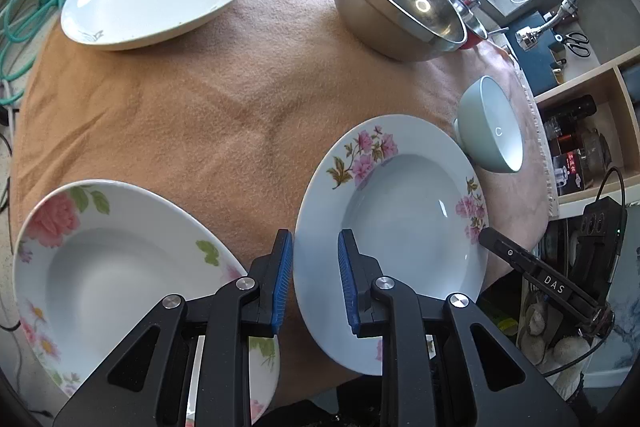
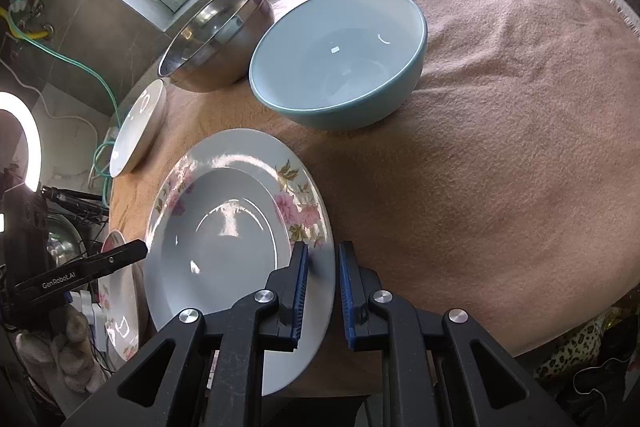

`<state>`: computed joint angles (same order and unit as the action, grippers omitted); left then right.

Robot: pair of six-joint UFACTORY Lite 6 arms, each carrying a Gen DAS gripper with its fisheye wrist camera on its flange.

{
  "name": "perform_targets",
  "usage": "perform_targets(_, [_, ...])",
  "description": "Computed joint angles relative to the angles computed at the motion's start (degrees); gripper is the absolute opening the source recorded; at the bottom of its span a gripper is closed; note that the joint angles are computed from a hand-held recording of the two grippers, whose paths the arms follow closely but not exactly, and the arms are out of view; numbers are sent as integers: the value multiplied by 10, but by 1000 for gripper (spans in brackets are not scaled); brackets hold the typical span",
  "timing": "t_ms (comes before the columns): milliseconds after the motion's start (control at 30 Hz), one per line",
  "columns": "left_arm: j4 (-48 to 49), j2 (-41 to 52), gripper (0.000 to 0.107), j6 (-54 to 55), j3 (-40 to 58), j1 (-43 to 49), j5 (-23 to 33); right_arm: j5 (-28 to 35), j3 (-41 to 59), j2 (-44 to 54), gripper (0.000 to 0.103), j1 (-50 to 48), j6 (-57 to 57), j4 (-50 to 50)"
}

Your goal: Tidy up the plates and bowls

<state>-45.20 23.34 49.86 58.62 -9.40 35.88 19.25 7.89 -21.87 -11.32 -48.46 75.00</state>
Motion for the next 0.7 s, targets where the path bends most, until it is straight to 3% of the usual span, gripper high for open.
perform_targets(300, [-13, -56, 21, -7, -26, 3, -15, 27, -4, -112, 15, -24, 227, -248])
perform_targets(467, [-42, -110, 21, -4, -62, 29, -21, 42, 24, -129, 16, 2, 244, -275])
perform_targets(700, [-72, -188, 21, -3, -134, 92, -38, 7, 77, -90, 18, 106, 272, -288])
